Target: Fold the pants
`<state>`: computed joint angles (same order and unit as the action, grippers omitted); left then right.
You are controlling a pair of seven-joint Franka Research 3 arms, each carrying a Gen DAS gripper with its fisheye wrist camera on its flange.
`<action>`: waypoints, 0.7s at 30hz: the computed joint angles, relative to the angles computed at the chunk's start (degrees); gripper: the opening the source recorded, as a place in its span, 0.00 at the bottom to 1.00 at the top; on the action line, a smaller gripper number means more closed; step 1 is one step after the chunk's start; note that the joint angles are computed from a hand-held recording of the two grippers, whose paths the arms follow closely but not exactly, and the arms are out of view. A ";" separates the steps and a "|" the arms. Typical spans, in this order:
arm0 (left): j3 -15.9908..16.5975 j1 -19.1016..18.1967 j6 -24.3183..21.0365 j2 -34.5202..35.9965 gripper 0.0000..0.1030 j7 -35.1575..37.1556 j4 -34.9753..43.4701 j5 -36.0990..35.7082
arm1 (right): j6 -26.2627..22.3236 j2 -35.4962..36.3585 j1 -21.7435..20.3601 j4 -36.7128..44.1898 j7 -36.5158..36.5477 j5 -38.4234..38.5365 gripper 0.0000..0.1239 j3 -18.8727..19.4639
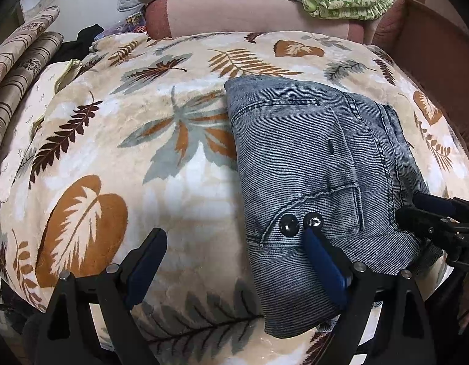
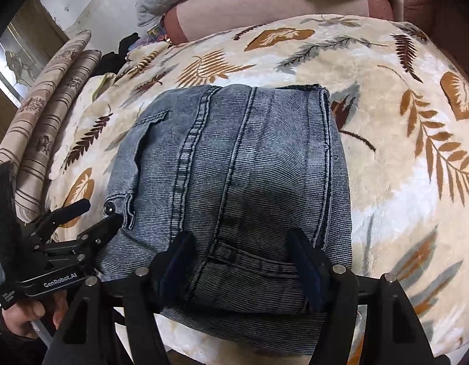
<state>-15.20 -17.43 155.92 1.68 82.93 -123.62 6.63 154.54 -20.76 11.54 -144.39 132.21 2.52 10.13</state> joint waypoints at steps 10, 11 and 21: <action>1.81 3.08 -9.68 0.15 0.89 23.10 5.10 -48.43 | 5.48 -1.21 4.26 -3.09 -6.52 11.37 0.58 -4.75; 2.21 4.10 -14.32 2.00 0.89 22.68 7.30 -52.77 | 5.17 -1.18 4.56 -2.94 -7.52 12.61 0.58 -5.15; -1.44 3.88 -16.62 5.80 0.55 17.64 9.49 -48.96 | -9.03 1.36 -1.35 10.86 -10.19 11.17 0.57 -5.47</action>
<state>-16.65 -13.55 139.30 7.49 100.57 -114.14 -42.33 145.51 -19.40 10.19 -133.54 122.01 13.69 4.67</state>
